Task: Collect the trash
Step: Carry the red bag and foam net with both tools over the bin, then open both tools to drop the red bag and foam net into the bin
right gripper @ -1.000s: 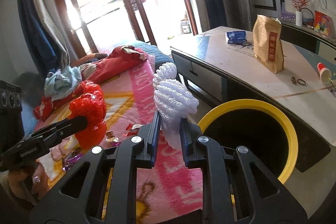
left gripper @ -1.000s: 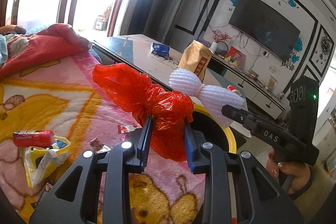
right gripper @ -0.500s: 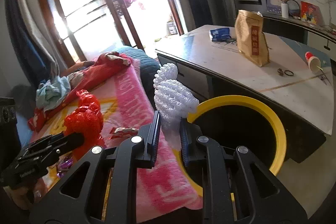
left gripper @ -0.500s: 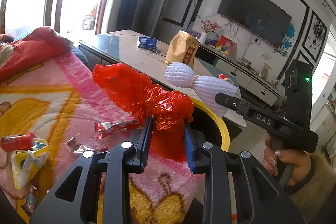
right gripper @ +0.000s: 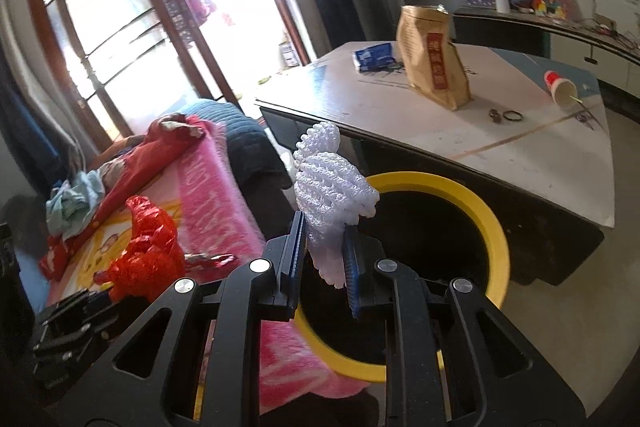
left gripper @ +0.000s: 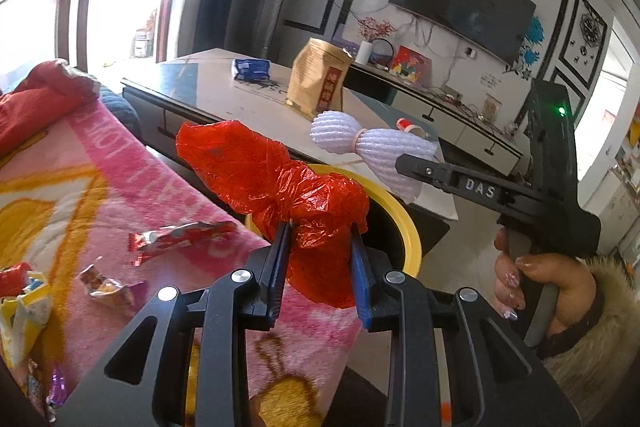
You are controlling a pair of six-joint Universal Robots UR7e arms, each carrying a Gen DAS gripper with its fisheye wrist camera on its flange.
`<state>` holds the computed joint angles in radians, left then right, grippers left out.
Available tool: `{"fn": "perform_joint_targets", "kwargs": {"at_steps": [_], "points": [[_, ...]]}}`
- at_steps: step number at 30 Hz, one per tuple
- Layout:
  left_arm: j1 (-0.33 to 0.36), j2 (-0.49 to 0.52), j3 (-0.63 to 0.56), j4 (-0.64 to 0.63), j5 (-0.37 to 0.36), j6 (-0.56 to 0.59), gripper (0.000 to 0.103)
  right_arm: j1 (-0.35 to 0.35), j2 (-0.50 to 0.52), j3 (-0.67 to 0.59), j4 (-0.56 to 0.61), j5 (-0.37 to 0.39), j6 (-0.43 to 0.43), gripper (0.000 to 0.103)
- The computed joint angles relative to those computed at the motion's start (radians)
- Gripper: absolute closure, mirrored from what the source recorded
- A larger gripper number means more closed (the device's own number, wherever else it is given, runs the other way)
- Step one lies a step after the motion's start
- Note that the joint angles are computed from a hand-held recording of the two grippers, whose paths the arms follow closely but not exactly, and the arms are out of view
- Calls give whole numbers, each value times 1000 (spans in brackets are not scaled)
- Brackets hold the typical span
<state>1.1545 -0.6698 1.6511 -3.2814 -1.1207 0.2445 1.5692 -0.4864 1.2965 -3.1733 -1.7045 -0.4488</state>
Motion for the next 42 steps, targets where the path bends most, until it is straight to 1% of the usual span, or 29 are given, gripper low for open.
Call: {"fn": "perform_joint_targets", "kwargs": {"at_steps": [13,20,37,40,42], "points": [[-1,69,-74,66,-13,37,76,-45,-13,-19,36,-20,77,90],[9,107,-124,109,-33,50,76,-56,-11,-26,53,-26,91,90],[38,209,-296,272,-40,27,76,-71,-2,-53,117,-39,121,90],[45,223,-327,299,-46,18,76,-73,0,-58,125,-38,127,88],[48,233,-344,308,-48,13,74,-74,1,-60,130,-40,131,87]]}}
